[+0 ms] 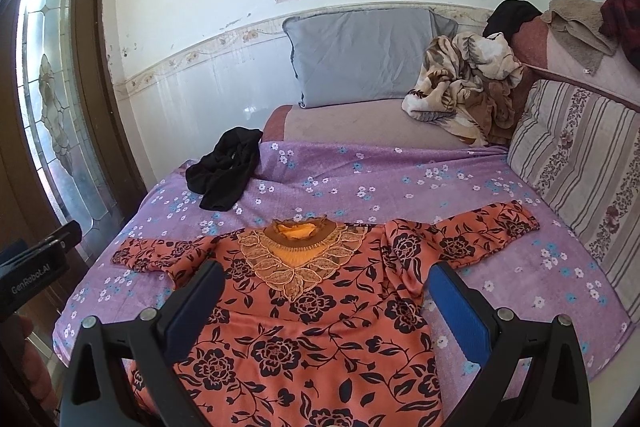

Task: Fold small clothes

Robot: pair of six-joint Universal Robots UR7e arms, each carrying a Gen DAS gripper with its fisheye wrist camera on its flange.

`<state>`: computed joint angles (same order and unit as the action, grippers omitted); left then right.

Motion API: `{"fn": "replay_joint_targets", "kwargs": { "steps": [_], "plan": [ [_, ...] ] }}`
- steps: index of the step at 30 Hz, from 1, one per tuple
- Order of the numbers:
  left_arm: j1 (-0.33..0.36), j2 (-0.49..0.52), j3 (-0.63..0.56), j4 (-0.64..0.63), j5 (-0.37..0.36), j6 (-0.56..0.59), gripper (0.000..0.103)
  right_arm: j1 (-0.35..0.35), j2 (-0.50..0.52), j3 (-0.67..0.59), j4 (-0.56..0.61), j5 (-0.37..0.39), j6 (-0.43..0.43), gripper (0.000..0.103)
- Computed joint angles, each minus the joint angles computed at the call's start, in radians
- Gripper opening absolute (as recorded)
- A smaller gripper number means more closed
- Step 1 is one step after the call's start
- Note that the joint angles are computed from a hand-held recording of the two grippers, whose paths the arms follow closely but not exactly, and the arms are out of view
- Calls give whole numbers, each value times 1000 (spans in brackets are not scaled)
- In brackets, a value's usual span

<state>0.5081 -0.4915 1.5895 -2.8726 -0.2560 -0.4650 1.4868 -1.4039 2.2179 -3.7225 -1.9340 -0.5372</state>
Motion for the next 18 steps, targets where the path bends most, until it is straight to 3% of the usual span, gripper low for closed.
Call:
{"fn": "replay_joint_targets", "kwargs": {
  "steps": [6,8,10,14,17,18],
  "plan": [
    [36,68,-93,-50,-56,111,103,-80,4,-70,97,61,66,103],
    [64,101,-142,-44,-112,139,103,-158,-10,-111,180,174,124,103],
    [111,132,-212,70,-203,112,103,-251,-5,-184,283,266,194,103],
    [222,266,-437,302,-382,89,103,-464,59,-417,520,430,427,102],
    [275,369,-587,430,-438,75,103,-612,117,-586,679,581,715,80],
    [283,393,-608,427,-430,83,103,-654,133,-625,694,631,802,79]
  ]
}}
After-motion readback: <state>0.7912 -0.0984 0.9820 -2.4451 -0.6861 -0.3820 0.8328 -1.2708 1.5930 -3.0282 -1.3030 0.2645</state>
